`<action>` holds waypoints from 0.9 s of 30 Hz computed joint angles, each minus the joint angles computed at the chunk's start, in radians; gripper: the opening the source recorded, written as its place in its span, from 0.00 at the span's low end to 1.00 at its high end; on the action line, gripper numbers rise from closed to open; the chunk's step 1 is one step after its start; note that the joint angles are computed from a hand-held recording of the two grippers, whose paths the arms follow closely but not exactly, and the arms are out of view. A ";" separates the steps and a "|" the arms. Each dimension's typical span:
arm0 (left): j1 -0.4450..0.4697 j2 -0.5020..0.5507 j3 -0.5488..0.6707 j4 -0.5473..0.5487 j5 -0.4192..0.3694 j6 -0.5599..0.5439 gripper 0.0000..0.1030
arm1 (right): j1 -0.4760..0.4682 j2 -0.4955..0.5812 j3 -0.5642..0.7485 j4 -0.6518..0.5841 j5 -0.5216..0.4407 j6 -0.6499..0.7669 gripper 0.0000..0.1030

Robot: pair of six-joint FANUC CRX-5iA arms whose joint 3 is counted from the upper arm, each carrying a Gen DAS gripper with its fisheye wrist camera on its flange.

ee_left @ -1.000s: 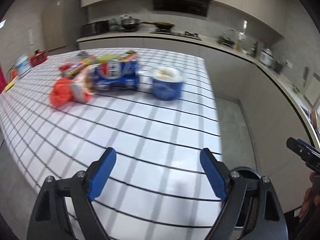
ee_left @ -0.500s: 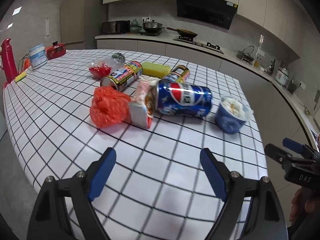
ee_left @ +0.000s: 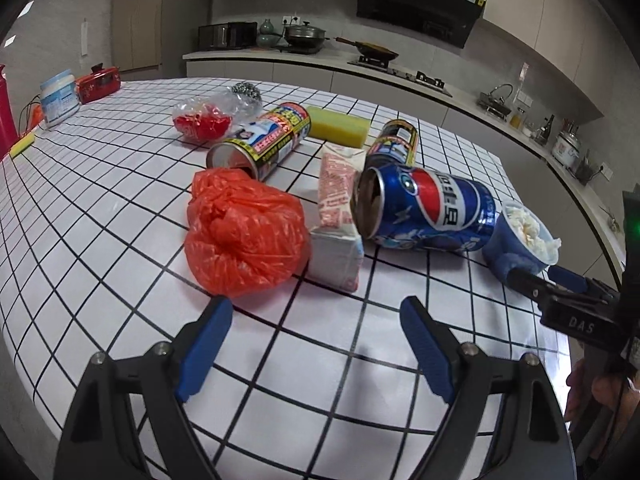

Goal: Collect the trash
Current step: 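Move both tools back to the island toward the blue bowl and red bag, then grasp the blue bowl with the right tool, tipping out the tissues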

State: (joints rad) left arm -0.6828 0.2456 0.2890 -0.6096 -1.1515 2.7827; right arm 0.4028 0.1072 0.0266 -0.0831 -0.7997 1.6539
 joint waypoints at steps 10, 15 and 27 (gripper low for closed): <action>0.036 -0.021 -0.037 0.024 0.043 -0.024 0.84 | -0.022 0.044 0.080 -0.124 -0.027 -0.010 0.72; 0.037 -0.029 -0.044 0.025 0.051 -0.019 0.84 | -0.118 0.077 0.201 -0.394 -0.192 0.069 0.72; 0.044 -0.036 -0.047 0.019 0.072 -0.031 0.85 | -0.149 0.119 0.280 -0.431 -0.202 -0.015 0.76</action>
State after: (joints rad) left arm -0.6388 0.2095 0.2420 -0.5905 -1.0793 2.7512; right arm 0.2536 0.2261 0.3068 -0.5141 -1.0018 1.6385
